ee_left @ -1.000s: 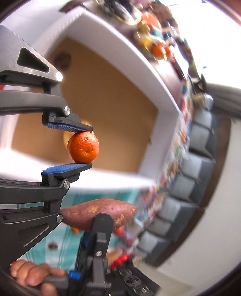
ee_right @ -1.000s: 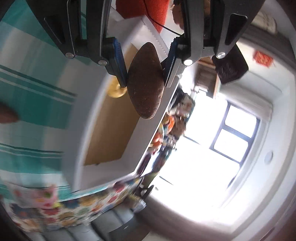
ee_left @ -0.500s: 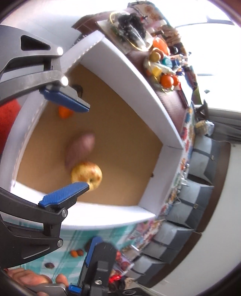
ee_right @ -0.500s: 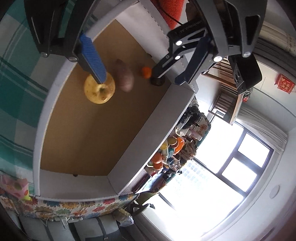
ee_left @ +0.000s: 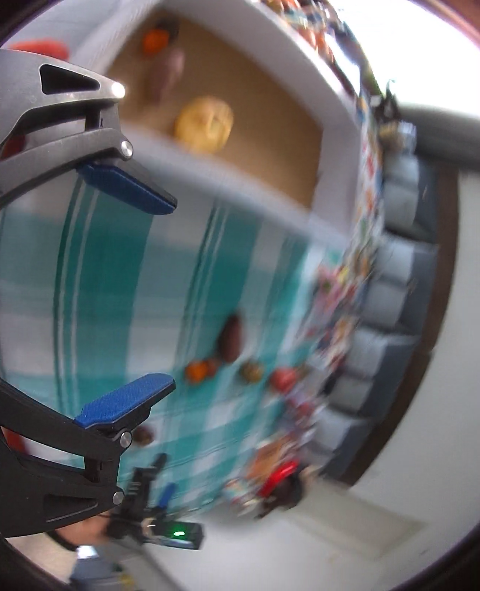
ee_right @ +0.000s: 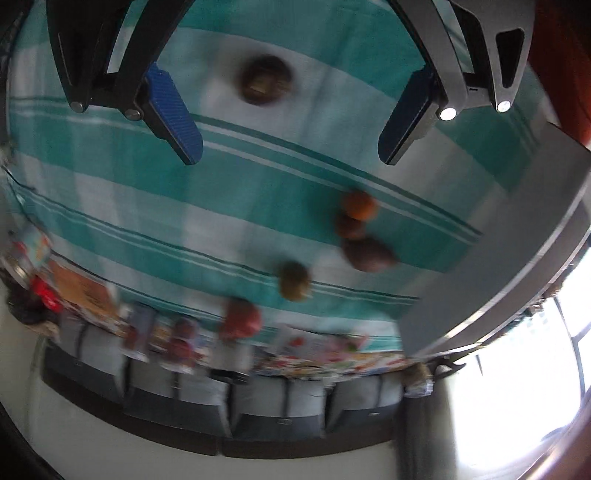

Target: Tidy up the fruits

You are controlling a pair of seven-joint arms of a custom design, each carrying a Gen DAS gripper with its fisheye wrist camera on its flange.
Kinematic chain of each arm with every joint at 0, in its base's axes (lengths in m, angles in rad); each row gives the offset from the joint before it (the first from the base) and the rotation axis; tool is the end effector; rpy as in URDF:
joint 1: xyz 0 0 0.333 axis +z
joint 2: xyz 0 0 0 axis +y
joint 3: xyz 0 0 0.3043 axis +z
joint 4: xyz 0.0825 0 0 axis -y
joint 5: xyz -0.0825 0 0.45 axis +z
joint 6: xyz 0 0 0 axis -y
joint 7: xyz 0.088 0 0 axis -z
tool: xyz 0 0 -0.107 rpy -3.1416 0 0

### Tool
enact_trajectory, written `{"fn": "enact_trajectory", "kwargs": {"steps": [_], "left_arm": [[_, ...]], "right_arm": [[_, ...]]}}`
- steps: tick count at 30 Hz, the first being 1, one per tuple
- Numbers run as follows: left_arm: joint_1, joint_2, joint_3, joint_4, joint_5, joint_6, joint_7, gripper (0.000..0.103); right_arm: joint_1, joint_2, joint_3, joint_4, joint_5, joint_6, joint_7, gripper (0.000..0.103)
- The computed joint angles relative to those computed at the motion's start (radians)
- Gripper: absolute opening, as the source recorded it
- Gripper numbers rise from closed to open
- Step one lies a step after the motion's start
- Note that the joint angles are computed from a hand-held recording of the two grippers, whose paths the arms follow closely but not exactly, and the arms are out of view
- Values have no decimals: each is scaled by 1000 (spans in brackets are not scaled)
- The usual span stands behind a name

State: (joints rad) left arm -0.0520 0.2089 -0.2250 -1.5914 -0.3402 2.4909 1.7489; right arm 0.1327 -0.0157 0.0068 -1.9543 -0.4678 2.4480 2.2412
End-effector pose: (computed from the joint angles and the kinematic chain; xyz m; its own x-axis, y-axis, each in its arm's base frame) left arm 0.7118 -0.1856 0.5683 -0.3181 -0.9119 0.2594 -0.7640 0.0846 -0.6396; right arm 0.6500 0.0909 0.5033 -0.2659 -0.9611 0.0747 -0.7935 0.1742 -0.5832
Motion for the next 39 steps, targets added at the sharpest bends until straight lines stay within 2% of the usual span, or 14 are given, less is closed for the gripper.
{"fn": "enact_trajectory", "kwargs": {"steps": [2, 5, 10, 11, 13, 14, 19, 39], "left_arm": [[-31, 42, -15, 25, 49, -40, 9, 90], [-82, 114, -20, 47, 153, 1, 5, 90], [-174, 272, 30, 175, 406, 41, -113, 90], [-189, 305, 45, 208, 451, 39, -143, 90], [-212, 354, 66, 260, 521, 24, -198, 91], [-199, 357, 55, 246, 518, 66, -211, 92], [-153, 370, 10, 257, 480, 50, -209, 97], [-154, 376, 8, 260, 486, 55, -213, 97]], "right_arm": [[-33, -73, -19, -96, -76, -26, 91, 96], [-93, -120, -27, -179, -101, -34, 173, 96], [-143, -121, -27, -233, -66, -3, 212, 96], [-153, -122, -29, -250, -65, 28, 222, 98], [-154, -106, -15, -227, -67, 8, 238, 103], [-154, -104, -14, -226, -70, 7, 241, 103], [-146, -129, 4, -243, -104, -23, 279, 103], [-144, -123, 2, -239, -101, -17, 280, 103]]}}
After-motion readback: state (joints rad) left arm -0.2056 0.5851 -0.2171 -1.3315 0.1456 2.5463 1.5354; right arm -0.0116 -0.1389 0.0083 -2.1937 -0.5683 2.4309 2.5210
